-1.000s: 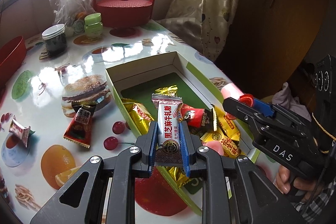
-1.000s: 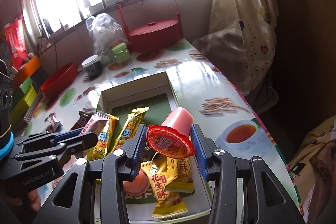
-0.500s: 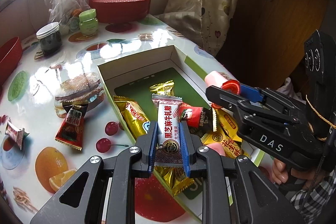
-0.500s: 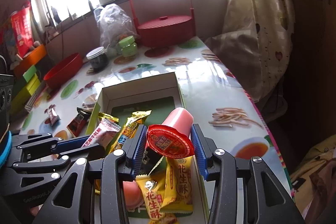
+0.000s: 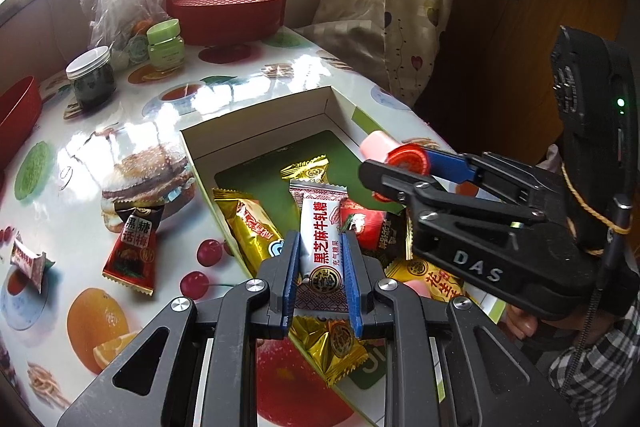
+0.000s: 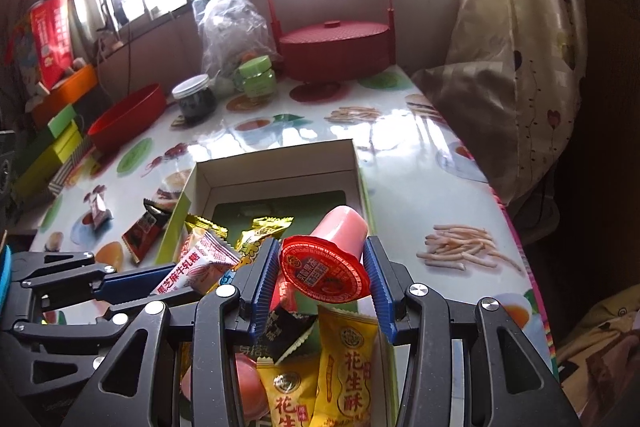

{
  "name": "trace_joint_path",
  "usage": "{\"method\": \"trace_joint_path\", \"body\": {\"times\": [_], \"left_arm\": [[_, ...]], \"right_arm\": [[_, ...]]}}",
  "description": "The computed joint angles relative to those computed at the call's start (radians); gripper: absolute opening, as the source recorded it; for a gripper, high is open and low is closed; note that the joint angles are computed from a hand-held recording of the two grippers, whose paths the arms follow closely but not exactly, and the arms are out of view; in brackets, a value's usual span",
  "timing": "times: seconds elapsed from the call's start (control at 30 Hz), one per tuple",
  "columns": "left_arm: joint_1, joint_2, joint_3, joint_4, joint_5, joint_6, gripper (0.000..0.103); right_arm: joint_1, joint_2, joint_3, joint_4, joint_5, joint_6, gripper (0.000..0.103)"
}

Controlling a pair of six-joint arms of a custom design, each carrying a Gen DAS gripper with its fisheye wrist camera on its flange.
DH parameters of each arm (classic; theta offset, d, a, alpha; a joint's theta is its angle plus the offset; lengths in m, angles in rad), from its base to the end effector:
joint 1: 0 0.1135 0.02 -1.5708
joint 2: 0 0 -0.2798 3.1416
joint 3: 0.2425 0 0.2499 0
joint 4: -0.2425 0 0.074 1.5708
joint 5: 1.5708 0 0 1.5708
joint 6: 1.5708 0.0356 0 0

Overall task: Organize snacks
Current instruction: 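Open the left tool releasing the white packet into the box while the right releases the jelly cup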

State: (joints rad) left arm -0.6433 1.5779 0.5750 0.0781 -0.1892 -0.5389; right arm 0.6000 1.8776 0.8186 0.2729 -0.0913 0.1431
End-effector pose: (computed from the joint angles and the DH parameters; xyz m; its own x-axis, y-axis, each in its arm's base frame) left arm 0.2190 -0.1558 0.1341 -0.8042 -0.0270 -0.5937 0.1000 0.9786 -0.1800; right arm 0.2895 0.2020 0.1207 -0.6658 -0.2834 -0.6902 -0.5259 0.8345 0.1646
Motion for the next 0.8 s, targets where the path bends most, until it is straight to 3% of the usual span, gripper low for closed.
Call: {"method": "trace_joint_path", "body": {"times": [0.6,0.8], "left_arm": [[-0.004,0.024,0.022,-0.012,0.004,0.004,0.025],[-0.015,0.011,0.012,-0.002,0.001,0.011,0.039]], "right_arm": [[0.006,0.028,0.049,-0.061,0.016,-0.018,0.042],[-0.002,0.013,0.028,-0.048,0.015,0.001,0.043]]}}
